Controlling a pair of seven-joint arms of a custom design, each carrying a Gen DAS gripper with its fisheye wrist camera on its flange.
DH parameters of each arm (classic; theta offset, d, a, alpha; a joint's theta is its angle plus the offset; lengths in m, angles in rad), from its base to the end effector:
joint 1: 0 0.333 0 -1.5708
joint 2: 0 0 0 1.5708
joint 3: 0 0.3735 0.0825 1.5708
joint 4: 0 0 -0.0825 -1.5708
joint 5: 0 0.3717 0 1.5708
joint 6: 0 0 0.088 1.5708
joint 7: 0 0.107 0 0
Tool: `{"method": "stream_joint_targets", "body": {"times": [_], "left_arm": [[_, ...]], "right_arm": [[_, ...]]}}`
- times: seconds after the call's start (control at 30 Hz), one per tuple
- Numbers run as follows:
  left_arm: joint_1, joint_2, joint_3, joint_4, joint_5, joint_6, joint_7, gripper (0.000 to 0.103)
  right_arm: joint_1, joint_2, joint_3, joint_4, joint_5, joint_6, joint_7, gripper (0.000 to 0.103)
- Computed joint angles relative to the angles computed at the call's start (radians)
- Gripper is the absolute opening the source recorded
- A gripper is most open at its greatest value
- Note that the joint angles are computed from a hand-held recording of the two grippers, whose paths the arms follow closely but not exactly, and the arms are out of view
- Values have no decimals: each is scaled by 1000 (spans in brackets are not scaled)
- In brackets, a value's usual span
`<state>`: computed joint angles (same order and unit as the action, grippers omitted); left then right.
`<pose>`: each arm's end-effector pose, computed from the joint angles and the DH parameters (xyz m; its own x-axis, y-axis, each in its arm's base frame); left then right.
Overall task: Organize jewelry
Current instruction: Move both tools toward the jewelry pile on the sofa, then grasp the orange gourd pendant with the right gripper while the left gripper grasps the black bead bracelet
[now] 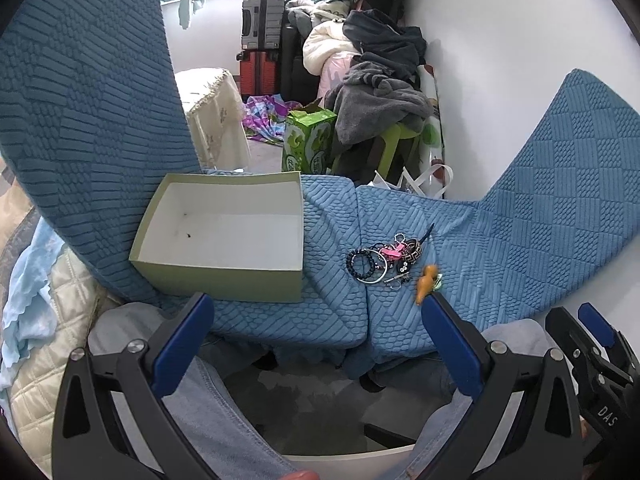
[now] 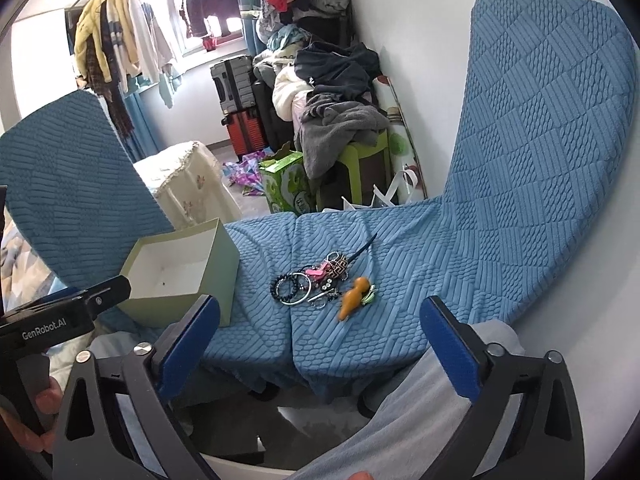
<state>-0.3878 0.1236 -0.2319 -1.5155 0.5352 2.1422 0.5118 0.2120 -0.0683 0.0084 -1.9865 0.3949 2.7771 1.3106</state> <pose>0.5340 -0.3401 0.7063 0.2232 -0.9665 0.1265 -0.7373 -0.2523 -0.6266 0.5616 0.1086 0.6558 0.2496 -0.9530 -0.1716 -0.6497 -0.0334 -0.7594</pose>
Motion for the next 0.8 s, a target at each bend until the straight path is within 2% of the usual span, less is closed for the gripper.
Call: {"method": "stream_joint_targets", "body": {"times": [0.1, 0.2, 0.37, 0.5, 0.63, 0.67, 0.73, 0.8], "left_arm": [[-3, 27, 1, 31, -7, -8, 17, 103], [-8, 49, 6, 53, -17, -11, 37, 103], [-21, 100, 16, 112, -44, -36, 73, 103], [-24, 138, 29, 145, -74, -32, 103, 103], [-27, 186, 43, 180, -91, -10, 129, 103], [-29, 204, 49, 194, -91, -6, 131, 102], [-33, 239, 60, 217, -95, 8, 129, 93], [-34, 278, 65, 242, -112, 21, 143, 88]], "right_arm": [[-6, 19, -5, 27, 13, -48, 13, 88], [-9, 38, -6, 39, 80, -35, -52, 81], [-25, 69, 0, 66, 85, -56, -64, 70], [-37, 98, 8, 90, 73, -66, -47, 66], [-53, 153, 13, 136, 57, -81, -31, 55], [-57, 168, 15, 145, 52, -77, -26, 51], [-67, 203, 21, 169, 50, -82, -23, 46], [-81, 243, 32, 196, 66, -86, -37, 44]]}}
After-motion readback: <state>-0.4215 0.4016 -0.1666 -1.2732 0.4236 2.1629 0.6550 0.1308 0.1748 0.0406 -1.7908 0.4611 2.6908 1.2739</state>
